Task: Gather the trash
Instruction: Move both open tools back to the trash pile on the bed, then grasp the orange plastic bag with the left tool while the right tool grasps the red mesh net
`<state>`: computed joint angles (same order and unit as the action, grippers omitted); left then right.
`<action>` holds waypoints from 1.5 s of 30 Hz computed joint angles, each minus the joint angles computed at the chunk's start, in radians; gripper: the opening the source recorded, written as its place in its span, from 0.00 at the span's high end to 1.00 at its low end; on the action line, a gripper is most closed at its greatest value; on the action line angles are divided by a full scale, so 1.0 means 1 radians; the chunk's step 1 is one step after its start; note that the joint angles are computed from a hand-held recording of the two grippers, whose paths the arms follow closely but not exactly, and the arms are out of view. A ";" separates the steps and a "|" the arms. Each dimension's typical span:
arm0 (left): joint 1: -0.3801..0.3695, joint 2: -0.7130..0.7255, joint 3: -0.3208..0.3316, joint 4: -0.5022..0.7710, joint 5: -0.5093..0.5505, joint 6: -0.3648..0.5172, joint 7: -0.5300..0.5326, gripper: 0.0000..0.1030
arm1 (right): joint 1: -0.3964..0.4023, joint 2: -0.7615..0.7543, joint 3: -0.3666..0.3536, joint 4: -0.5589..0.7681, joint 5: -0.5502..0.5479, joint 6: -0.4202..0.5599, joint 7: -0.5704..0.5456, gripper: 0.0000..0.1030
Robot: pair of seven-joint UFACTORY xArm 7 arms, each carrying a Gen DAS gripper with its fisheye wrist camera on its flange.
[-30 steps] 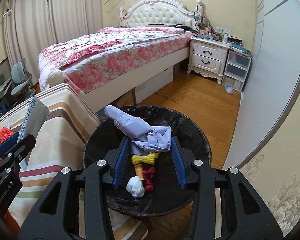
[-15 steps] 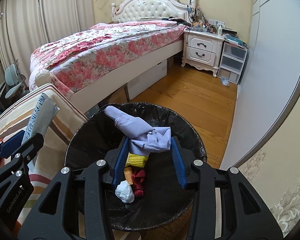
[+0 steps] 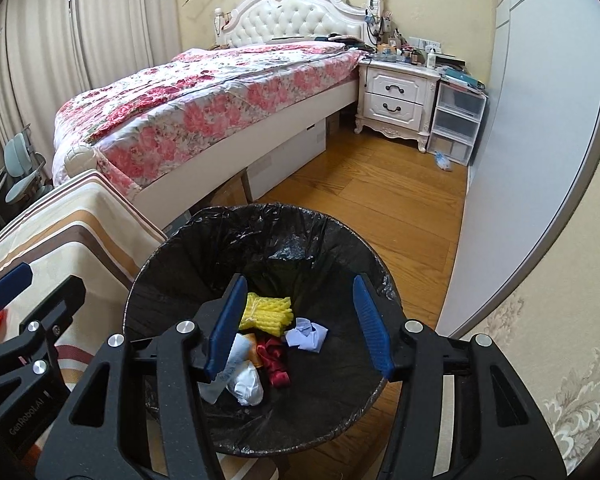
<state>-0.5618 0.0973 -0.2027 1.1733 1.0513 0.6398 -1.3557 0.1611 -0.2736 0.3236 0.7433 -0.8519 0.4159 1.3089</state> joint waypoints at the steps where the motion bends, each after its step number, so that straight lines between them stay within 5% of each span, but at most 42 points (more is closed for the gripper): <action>1: 0.000 -0.012 0.000 -0.010 -0.001 0.004 -0.004 0.30 | 0.004 -0.005 0.001 0.000 0.004 0.004 -0.002 0.48; 15: 0.113 -0.271 -0.080 -0.261 -0.068 0.063 -0.055 0.30 | 0.081 0.009 0.066 0.031 0.072 -0.015 -0.027 0.47; 29: 0.271 -0.566 -0.165 -0.512 -0.243 0.124 -0.038 0.29 | 0.254 0.158 0.064 0.170 0.030 0.016 -0.028 0.47; 40: 0.361 -0.622 -0.129 -0.601 -0.391 -0.019 0.090 0.28 | 0.396 0.280 0.000 0.294 0.021 0.054 -0.078 0.47; 42: 0.371 -0.640 -0.128 -0.620 -0.419 -0.039 0.117 0.42 | 0.414 0.293 -0.011 0.310 0.018 0.059 -0.084 0.47; 45: 0.388 -0.666 -0.129 -0.648 -0.455 -0.079 0.155 0.47 | 0.435 0.312 -0.027 0.331 0.022 0.058 -0.096 0.47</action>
